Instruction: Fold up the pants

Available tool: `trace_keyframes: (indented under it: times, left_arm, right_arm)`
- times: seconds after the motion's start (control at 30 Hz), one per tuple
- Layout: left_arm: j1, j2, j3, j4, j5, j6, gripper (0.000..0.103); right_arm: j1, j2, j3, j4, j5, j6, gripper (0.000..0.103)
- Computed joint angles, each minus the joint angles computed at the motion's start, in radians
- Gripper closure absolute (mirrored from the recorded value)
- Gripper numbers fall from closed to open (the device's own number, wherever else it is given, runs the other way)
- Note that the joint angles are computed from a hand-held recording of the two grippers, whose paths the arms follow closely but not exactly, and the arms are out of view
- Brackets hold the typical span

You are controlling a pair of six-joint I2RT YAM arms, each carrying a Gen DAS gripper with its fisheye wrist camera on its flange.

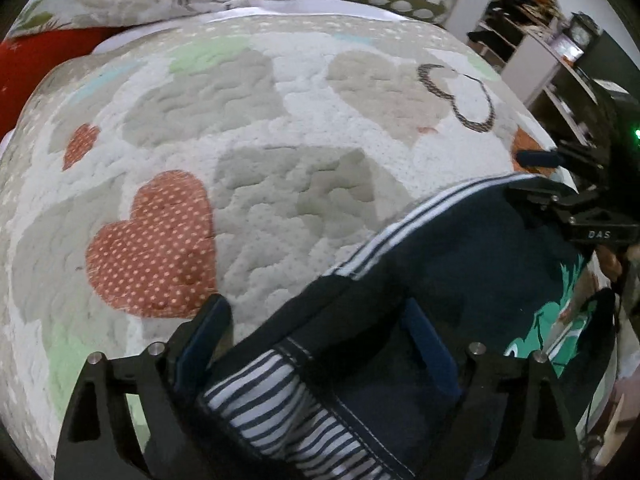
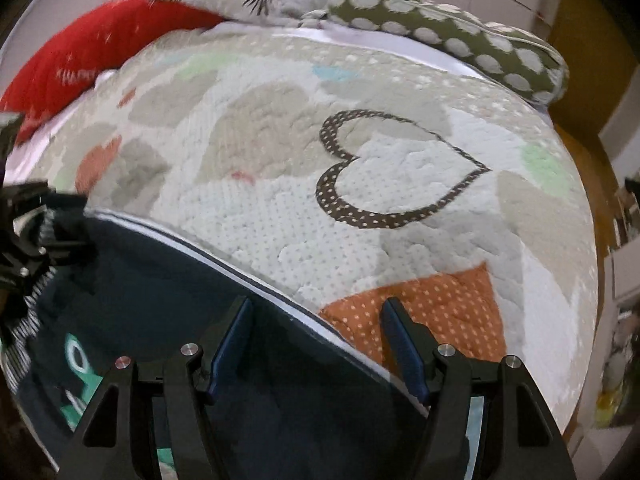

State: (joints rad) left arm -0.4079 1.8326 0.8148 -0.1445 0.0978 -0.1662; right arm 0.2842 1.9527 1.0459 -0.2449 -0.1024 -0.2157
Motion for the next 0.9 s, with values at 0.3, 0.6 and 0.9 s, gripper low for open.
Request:
trace_keyframes:
  times: [0.3, 0.6, 0.9]
  left_arm:
    - [-0.099, -0.152, -0.069, -0.017, -0.123, -0.055, 0.097]
    - [-0.354, -0.662, -0.282, -0.166, -0.321, -0.253, 0.097]
    - [-0.990, -0.909, -0.419, -0.434, -0.704, -0.853, 0.097]
  right_arm:
    - [0.024, -0.079, -0.062, -0.008, -0.077, 0.015, 0.098]
    - [0.092, -0.518, -0.347, 0.004, -0.006, 0.122, 0.098]
    - [0.372, -1.212, -0.732, -0.218, 0.121, 0.397, 0.098]
